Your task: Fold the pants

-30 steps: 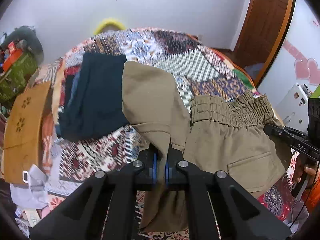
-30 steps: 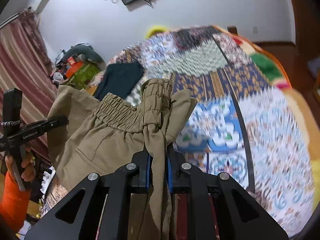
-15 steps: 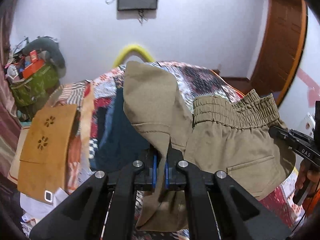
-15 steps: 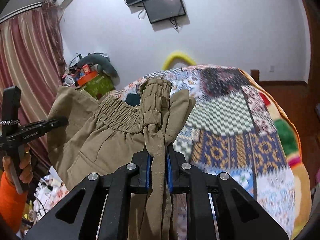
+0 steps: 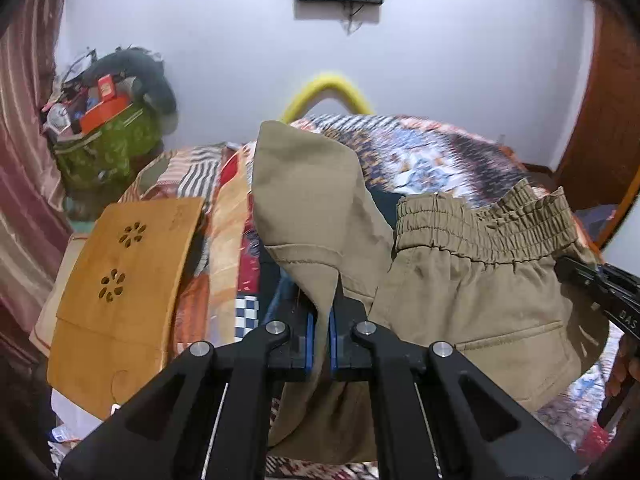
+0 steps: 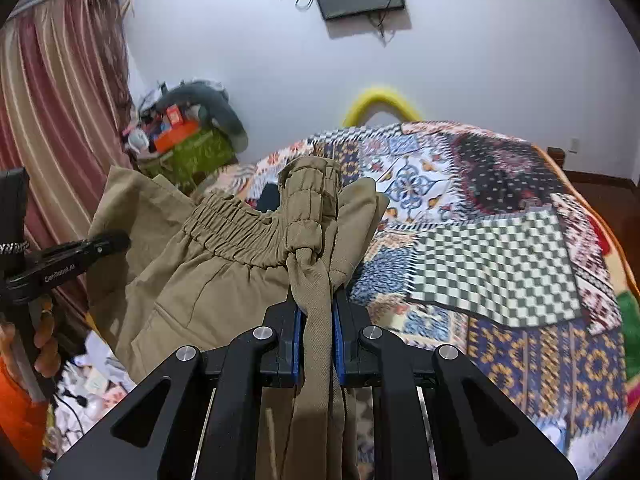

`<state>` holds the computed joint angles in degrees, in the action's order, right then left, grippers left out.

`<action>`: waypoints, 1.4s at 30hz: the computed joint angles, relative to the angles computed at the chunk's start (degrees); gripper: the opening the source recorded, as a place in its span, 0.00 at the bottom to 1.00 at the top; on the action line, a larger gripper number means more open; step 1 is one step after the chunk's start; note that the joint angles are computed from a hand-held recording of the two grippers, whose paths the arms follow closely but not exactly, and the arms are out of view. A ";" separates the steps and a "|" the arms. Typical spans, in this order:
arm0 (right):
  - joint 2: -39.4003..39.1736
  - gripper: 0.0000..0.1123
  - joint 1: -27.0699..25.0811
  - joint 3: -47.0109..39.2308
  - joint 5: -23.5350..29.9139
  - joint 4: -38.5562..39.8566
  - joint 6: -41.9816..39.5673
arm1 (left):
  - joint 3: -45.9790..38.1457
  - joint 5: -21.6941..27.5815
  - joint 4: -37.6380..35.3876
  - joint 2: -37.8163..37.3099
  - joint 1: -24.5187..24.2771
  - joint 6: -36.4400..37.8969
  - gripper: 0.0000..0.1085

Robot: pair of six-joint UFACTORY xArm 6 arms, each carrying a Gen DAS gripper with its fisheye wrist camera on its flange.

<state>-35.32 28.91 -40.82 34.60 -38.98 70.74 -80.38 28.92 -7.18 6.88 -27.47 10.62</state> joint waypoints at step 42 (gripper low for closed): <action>-2.90 0.27 41.21 -13.10 39.11 -24.01 16.14 | 30.57 -0.86 -7.99 -42.93 2.54 9.09 0.42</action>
